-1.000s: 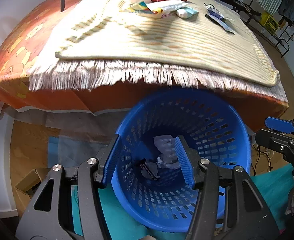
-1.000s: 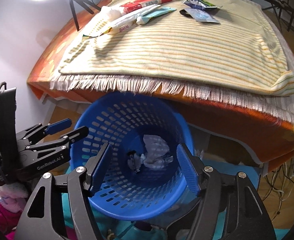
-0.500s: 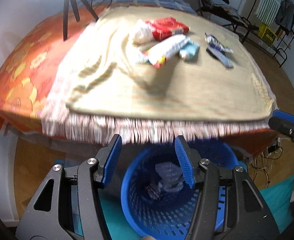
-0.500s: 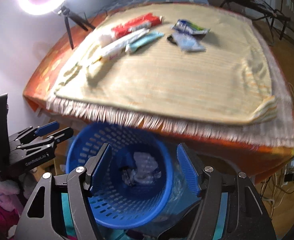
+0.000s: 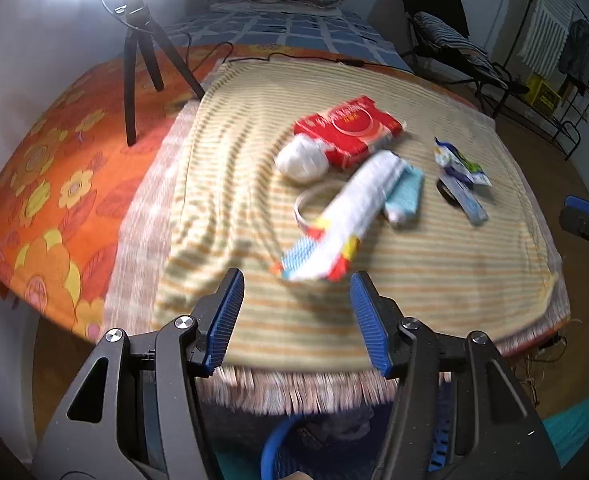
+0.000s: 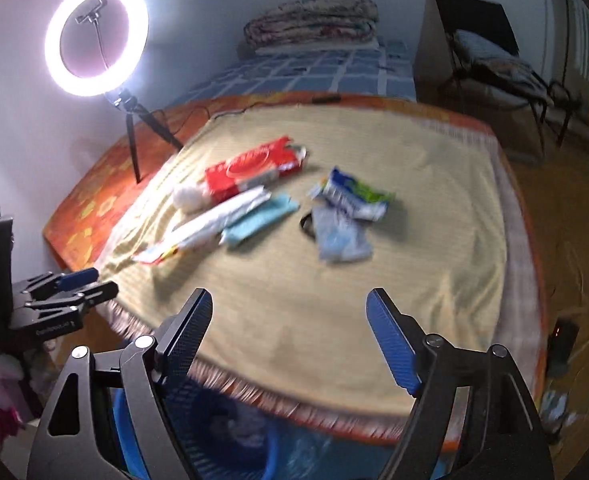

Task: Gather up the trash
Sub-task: 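Grasp the crumpled white tissue with the left tool while the right tool grasps the blue-green snack packet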

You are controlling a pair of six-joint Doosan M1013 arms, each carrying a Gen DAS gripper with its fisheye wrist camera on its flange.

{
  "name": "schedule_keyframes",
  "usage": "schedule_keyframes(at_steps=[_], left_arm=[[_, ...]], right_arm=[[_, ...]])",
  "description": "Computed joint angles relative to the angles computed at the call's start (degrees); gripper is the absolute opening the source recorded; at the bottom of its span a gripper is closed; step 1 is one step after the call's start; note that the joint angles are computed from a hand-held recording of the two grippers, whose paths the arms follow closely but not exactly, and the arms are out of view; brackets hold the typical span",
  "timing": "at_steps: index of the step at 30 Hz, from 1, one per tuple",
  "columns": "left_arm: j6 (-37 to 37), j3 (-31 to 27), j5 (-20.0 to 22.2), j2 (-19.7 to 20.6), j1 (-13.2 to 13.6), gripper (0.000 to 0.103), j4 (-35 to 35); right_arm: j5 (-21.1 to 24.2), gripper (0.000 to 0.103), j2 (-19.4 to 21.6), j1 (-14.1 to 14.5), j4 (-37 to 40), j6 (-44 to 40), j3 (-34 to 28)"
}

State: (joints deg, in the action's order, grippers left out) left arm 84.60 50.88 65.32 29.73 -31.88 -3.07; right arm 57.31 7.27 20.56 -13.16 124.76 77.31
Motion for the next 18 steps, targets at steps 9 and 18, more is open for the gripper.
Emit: schedule_keyframes(at_steps=[9, 18], left_arm=[[-0.41, -11.87, 5.50, 7.86, 0.60, 0.057, 0.66], [1.43, -23.46, 11.54, 15.25, 0.11, 0.057, 0.11]], right_arm=[[5.01, 0.079, 4.90, -5.21, 6.77, -13.28, -5.26], [8.58, 0.079, 10.76, -9.10, 11.79, -22.77, -10.93]])
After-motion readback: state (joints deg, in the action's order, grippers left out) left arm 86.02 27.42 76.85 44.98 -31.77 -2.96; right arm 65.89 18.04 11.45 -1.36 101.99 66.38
